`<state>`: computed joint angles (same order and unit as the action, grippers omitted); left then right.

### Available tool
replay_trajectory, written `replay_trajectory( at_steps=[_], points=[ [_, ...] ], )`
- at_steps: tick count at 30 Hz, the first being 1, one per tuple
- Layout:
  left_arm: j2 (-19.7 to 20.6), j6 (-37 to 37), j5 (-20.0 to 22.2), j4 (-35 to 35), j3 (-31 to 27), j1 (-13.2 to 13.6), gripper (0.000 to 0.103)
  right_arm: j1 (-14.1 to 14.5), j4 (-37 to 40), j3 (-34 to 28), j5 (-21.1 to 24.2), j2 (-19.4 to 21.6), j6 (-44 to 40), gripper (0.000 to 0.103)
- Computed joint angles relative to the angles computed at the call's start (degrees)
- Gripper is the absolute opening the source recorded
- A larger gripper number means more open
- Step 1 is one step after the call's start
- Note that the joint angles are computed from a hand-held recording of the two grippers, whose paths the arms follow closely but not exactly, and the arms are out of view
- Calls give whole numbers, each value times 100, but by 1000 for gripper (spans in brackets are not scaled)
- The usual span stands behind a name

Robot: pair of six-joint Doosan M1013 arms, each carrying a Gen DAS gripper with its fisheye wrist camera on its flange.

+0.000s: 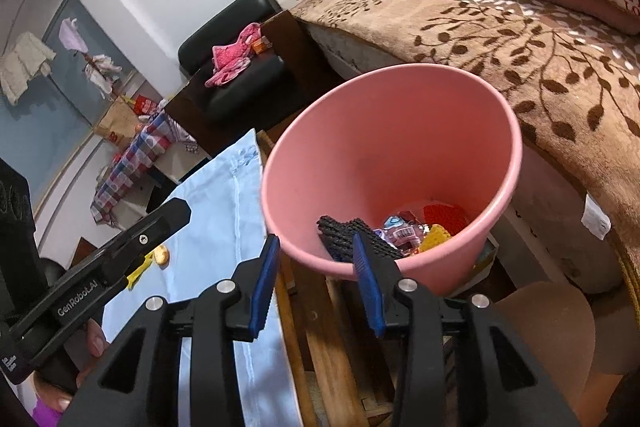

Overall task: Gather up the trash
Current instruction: 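Move both open tools back over the table toward the yellow wrapper and orange peel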

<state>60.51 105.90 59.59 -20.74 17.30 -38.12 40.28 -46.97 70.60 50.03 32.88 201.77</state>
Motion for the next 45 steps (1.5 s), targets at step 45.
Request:
replay_trajectory(
  at_steps=[45],
  points=[
    [-508,-567,-635,813,1302,648,36,81,1486,-1737,26,1046,-2896,41]
  ],
)
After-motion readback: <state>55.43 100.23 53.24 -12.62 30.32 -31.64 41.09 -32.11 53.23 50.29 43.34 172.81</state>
